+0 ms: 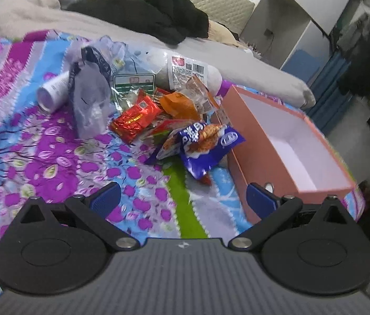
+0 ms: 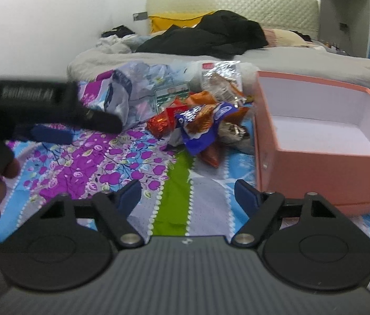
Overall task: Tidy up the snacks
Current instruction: 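Close the left tool on the blue chip bag and lift it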
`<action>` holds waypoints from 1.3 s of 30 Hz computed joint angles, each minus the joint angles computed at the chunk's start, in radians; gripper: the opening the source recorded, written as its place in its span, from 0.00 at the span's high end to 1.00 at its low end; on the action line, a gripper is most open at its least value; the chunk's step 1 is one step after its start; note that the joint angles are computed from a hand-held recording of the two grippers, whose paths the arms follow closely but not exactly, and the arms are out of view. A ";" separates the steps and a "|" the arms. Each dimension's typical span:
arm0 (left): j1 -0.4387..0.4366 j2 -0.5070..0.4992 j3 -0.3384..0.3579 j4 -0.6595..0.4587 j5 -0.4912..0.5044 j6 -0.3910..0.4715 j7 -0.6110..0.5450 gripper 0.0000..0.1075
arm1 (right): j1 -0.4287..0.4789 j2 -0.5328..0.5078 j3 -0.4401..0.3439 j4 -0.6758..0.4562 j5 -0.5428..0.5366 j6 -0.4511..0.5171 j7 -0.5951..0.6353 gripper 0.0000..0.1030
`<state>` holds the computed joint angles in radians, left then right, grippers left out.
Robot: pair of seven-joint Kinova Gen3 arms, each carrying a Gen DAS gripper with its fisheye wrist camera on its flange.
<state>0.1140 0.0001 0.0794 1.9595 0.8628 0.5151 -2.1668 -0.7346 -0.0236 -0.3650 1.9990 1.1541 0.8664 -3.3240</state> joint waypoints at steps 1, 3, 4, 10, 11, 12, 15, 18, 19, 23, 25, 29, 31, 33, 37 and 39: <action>-0.003 0.022 -0.002 -0.010 0.032 0.000 -0.030 0.05 | 0.005 0.016 0.007 -0.006 0.002 -0.004 0.015 0.27; -0.018 0.066 0.006 -0.033 0.082 0.003 -0.080 0.05 | 0.011 0.051 0.024 -0.018 0.017 -0.016 0.033 0.28; -0.030 0.090 0.012 -0.046 0.109 0.009 -0.107 0.05 | 0.012 0.068 0.035 -0.023 0.024 -0.024 0.041 0.28; -0.087 0.229 0.082 -0.142 0.178 0.032 -0.203 0.06 | 0.019 0.149 0.100 -0.033 0.093 -0.077 0.060 0.28; -0.091 0.252 0.092 -0.159 0.177 0.035 -0.207 0.07 | 0.013 0.169 0.113 -0.047 0.087 -0.069 0.084 0.28; -0.092 0.278 0.100 -0.185 0.164 0.042 -0.201 0.09 | 0.007 0.184 0.132 -0.056 0.076 -0.072 0.109 0.28; -0.101 0.334 0.133 -0.236 0.139 0.040 -0.200 0.12 | 0.052 0.206 0.137 -0.056 0.086 -0.134 0.096 0.29; -0.112 0.386 0.164 -0.285 0.118 0.049 -0.200 0.14 | 0.009 0.247 0.182 -0.079 0.104 -0.093 0.105 0.54; -0.112 0.402 0.173 -0.300 0.109 0.044 -0.201 0.14 | 0.009 0.257 0.186 -0.084 0.109 -0.090 0.110 0.54; -0.106 0.454 0.201 -0.350 0.061 0.016 -0.178 0.23 | 0.009 0.295 0.210 -0.102 0.127 -0.097 0.125 0.65; -0.122 0.482 0.229 -0.366 0.058 0.013 -0.183 0.26 | -0.002 0.313 0.222 -0.112 0.141 -0.079 0.128 0.70; -0.110 0.501 0.231 -0.384 -0.002 -0.006 -0.126 0.40 | -0.006 0.326 0.231 -0.113 0.159 -0.089 0.149 0.74; -0.143 0.503 0.264 -0.378 0.009 -0.002 -0.137 0.46 | -0.007 0.319 0.231 -0.109 0.163 -0.092 0.162 0.76; -0.153 0.496 0.270 -0.369 0.007 -0.002 -0.131 0.55 | -0.010 0.309 0.228 -0.102 0.165 -0.091 0.163 0.77; -0.179 0.459 0.284 -0.325 0.026 -0.007 -0.141 0.63 | -0.017 0.281 0.210 -0.089 0.145 -0.085 0.172 0.79; -0.188 0.433 0.284 -0.296 0.045 -0.009 -0.153 0.64 | -0.025 0.265 0.200 -0.078 0.139 -0.077 0.178 0.81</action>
<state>-0.0741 0.4327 0.3636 1.6632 0.9075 0.5057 -2.3203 -0.7601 0.2414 -0.1652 1.9207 1.2935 0.7890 -3.1461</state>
